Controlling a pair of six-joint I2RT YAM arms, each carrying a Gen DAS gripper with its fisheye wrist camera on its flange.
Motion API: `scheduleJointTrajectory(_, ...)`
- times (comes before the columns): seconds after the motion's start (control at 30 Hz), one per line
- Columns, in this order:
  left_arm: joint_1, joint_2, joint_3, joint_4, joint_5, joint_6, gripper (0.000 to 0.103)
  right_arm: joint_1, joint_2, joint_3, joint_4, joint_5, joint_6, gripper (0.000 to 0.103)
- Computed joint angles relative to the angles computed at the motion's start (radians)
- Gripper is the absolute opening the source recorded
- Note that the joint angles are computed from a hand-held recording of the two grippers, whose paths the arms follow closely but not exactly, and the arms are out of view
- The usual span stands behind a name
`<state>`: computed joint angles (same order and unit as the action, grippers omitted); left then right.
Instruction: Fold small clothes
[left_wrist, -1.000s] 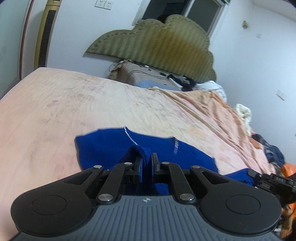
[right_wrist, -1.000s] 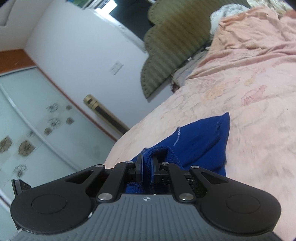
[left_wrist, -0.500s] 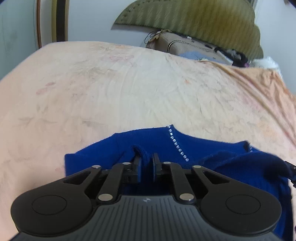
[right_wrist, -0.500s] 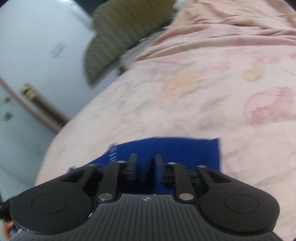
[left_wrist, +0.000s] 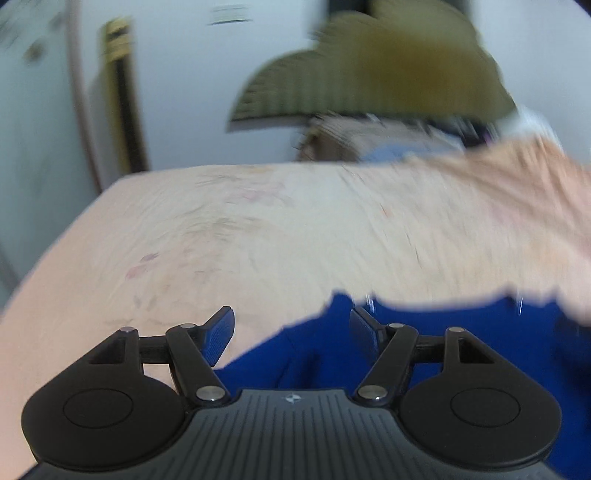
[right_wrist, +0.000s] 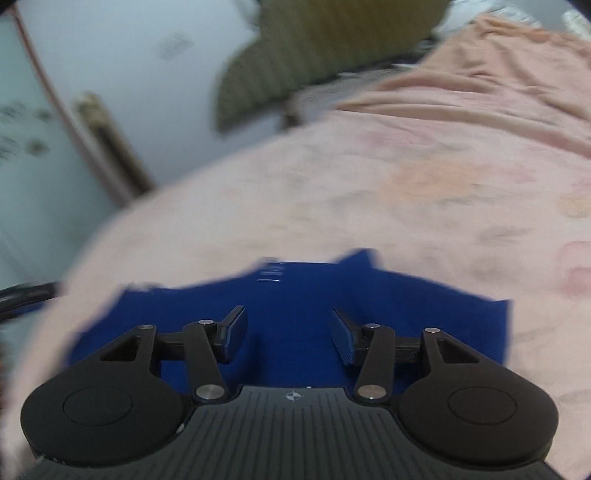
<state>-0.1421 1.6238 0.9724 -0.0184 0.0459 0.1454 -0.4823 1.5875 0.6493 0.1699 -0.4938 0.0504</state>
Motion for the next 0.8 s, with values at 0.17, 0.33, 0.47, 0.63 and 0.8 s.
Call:
scheduleJointTrajectory(0.17,-0.097,0.131,0.043,0.038,-0.211,0.073,0.069,0.017,-0.062,-0.074,0.103,0.138,0.066,0.064)
scheduleJointTrajectory(0.33,-0.096,0.127,0.043,-0.016,-0.247,-0.009,0.069,0.101,-0.215,-0.133,0.008,0.146,-0.106,0.090)
scheduleJointTrajectory(0.47,-0.100,0.041,-0.046,-0.016,-0.236,-0.022,0.069,0.155,-0.301,-0.190,-0.027,0.321,-0.120,0.090)
scheduleJointTrajectory(0.63,-0.094,-0.042,-0.147,-0.004,-0.222,-0.035,0.069,0.133,-0.532,-0.310,-0.131,0.186,-0.095,0.098)
scheduleJointTrajectory(0.8,-0.080,-0.106,-0.210,0.000,-0.202,-0.042,0.069,0.216,-0.597,-0.378,-0.168,0.330,-0.118,0.098)
